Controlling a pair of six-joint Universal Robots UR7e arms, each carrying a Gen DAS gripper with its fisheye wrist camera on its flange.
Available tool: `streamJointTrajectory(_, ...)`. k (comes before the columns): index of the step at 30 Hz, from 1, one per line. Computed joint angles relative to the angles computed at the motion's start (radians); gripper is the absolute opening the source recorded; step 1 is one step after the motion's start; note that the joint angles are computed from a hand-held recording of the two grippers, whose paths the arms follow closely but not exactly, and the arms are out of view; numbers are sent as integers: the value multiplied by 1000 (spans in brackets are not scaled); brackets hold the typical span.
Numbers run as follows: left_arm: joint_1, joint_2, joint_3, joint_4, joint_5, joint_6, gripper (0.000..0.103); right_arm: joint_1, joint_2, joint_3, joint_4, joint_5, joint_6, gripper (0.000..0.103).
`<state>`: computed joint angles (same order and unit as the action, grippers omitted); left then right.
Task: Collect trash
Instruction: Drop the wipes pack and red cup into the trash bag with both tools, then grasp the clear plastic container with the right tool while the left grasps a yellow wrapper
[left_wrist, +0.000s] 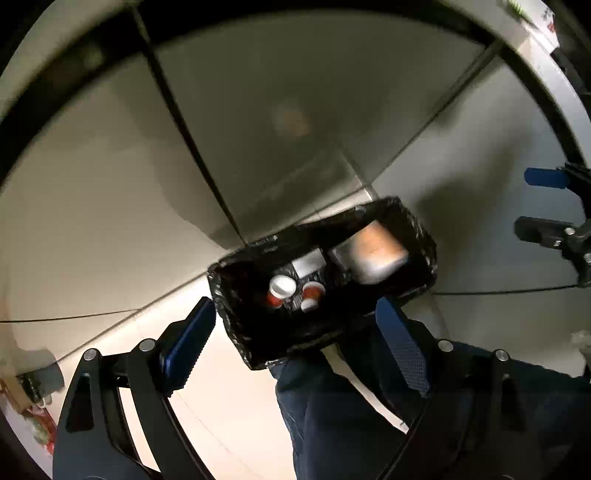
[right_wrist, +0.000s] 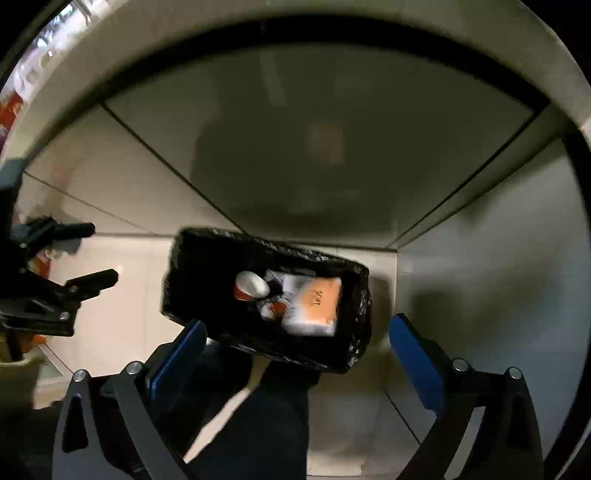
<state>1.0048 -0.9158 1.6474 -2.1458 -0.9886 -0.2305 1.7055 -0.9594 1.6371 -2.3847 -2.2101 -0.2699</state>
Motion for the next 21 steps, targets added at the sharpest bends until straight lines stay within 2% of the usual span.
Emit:
streamJointTrajectory(4,-50,-93,53,-84,-7,23,86,56,-59,-31,-37,76,-39,98)
streamJointTrajectory(7,-92,-126,57,-155,21,36,89,98,-60,-99,-187,134,-92,98)
streamJointTrajectory(10,-107,-130,27,-222,44,26,89,106,10,-223,-373,102,-155,98)
streamJointTrajectory(12,-113,-118,2,-276,60,36,89,94,86,-334,-449,38,-200,98)
streamJointTrajectory(15,-119,-94,-36,-306,82,49,89,59,202,-544,-399,-9,-225,98)
streamJointTrajectory(17,-119,-79,-68,-306,84,54,89,38,266,-676,-267,-22,-197,98)
streamJointTrajectory(18,-118,-74,-83,-298,85,54,89,26,289,-718,-206,-32,-184,98)
streamJointTrajectory(21,-116,-62,-114,-292,91,53,89,11,355,-812,-138,-59,-200,97)
